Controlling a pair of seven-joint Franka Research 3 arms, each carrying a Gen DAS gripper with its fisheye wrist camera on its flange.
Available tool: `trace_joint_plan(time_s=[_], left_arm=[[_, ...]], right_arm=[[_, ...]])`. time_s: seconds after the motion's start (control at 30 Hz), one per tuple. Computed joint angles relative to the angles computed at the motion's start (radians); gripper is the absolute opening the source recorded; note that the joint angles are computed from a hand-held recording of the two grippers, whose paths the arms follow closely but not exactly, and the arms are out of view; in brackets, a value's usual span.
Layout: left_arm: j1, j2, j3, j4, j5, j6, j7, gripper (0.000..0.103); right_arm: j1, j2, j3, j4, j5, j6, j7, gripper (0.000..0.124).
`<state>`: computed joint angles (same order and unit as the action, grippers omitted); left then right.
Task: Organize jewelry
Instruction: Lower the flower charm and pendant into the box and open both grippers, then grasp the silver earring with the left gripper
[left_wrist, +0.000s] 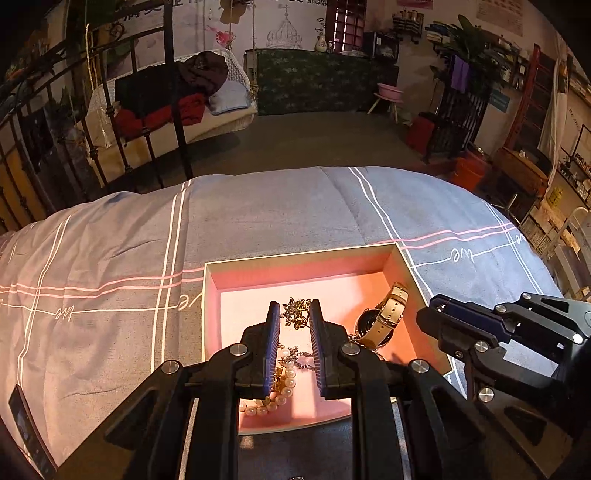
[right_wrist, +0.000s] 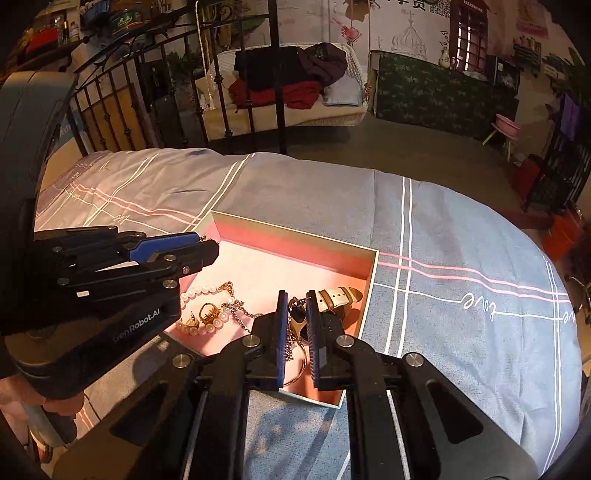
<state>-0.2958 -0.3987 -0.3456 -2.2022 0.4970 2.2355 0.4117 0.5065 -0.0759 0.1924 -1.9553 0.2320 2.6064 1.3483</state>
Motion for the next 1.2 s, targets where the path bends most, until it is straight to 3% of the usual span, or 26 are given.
trace_joint_plan(time_s=[0.23, 0.57, 0.6, 0.63, 0.67, 0.7, 0.73, 0.9, 1.07, 1.2], left_arm=[[-0.007, 0.038, 0.008, 0.032, -0.016, -0.012, 0.044, 0.017], [0.0, -0.015, 0.018, 0.002, -0.04, -0.018, 0.006, 0.017], [-0.001, -0.031, 0.021, -0.005, -0.049, -0.013, 0.004, 0.024], [-0.003, -0.046, 0.024, -0.008, -0.06, -0.018, 0.006, 0.047], [0.003, -0.063, 0.017, -0.012, -0.054, -0.027, -0.006, 0.063], [0.012, -0.085, 0.001, -0.018, -0.031, -0.037, -0.029, 0.081], [0.016, -0.111, -0.011, -0.031, -0.011, -0.037, -0.044, 0.081], [-0.009, -0.218, -0.048, -0.102, 0.001, -0.059, -0.087, 0.081], [-0.09, -0.302, -0.088, -0.225, -0.051, -0.046, -0.141, 0.081], [-0.145, -0.267, -0.124, -0.257, -0.078, -0.105, -0.154, 0.073]], right_arm=[[0.007, 0.012, 0.008, 0.025, -0.043, -0.008, 0.008, 0.011], [0.012, 0.01, 0.006, -0.009, -0.044, 0.007, 0.005, 0.01], [0.011, 0.007, 0.005, -0.01, -0.042, -0.008, 0.006, 0.011], [0.01, 0.005, 0.003, -0.01, -0.034, -0.023, 0.003, 0.019], [0.007, -0.006, 0.003, -0.026, -0.042, -0.011, 0.016, 0.031], [0.001, -0.027, 0.006, -0.059, -0.065, 0.034, 0.048, 0.067], [-0.004, -0.056, 0.008, -0.104, -0.077, 0.1, 0.071, 0.081], [0.051, -0.211, -0.062, -0.284, 0.171, 0.199, -0.052, 0.082], [0.105, -0.375, -0.127, -0.505, 0.372, 0.168, -0.16, 0.086], [0.149, -0.416, -0.169, -0.59, 0.508, 0.125, -0.251, 0.086]])
